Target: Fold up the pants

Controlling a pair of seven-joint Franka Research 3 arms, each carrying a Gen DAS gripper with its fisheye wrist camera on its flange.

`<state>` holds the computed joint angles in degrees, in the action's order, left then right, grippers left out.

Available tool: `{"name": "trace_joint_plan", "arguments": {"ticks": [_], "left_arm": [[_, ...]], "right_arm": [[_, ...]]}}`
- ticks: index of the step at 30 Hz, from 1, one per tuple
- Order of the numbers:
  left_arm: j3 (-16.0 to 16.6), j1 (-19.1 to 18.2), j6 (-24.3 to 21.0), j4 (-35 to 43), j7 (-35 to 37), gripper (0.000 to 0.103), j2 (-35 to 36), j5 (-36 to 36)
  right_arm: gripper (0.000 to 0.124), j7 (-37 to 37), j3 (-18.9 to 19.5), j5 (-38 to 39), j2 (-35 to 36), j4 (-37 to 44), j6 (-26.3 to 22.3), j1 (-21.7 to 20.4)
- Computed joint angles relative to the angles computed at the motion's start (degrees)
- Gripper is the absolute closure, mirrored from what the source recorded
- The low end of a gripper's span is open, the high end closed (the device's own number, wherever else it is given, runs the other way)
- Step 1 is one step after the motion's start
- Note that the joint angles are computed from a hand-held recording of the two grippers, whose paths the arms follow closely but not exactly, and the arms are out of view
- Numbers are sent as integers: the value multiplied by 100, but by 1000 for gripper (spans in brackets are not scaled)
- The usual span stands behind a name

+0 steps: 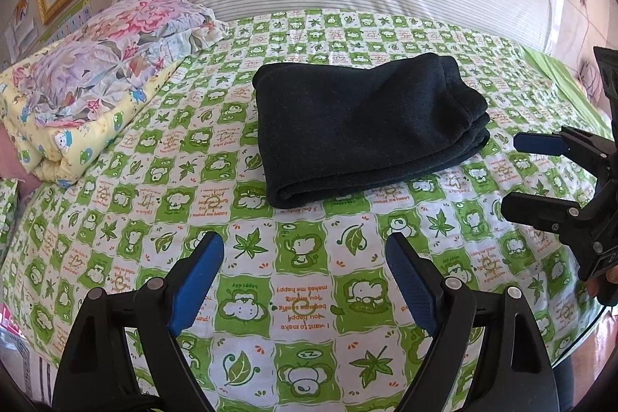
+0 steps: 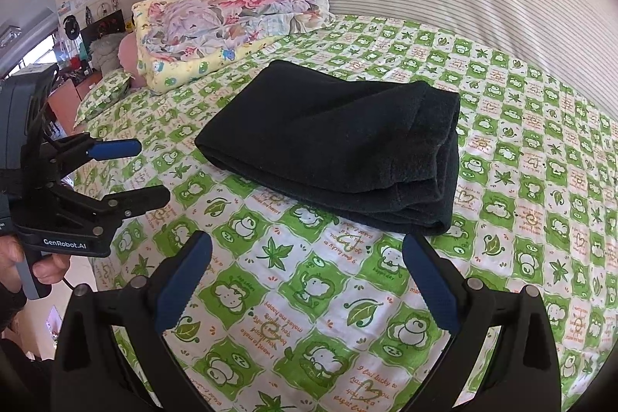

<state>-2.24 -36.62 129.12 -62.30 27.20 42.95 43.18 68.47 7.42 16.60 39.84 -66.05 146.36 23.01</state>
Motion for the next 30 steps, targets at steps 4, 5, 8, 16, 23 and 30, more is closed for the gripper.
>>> {"name": "trace_joint_plan", "arguments": {"ticks": [4, 5, 8, 16, 23, 30], "left_arm": [[6, -8, -41, 38, 3, 17, 21, -11], [2, -4, -39, 40, 10, 17, 24, -18], [-4, 8, -42, 59, 46, 17, 38, -42], [39, -14, -49, 95, 78, 16, 59, 16], [32, 4, -61, 136, 115, 16, 110, -32], [37, 24, -84, 261, 167, 16, 217, -107]], "right_arm": [[25, -9, 2, -7, 28, 52, -20, 6], [25, -6, -2, -9, 36, 66, -20, 10], [25, -30, 29, 28, 36, 72, -7, -6], [25, -60, 69, 121, 22, 36, 60, -15], [25, -67, 63, 128, 44, 56, 81, -2], [25, 22, 30, 105, 191, 268, -62, -1]]}}
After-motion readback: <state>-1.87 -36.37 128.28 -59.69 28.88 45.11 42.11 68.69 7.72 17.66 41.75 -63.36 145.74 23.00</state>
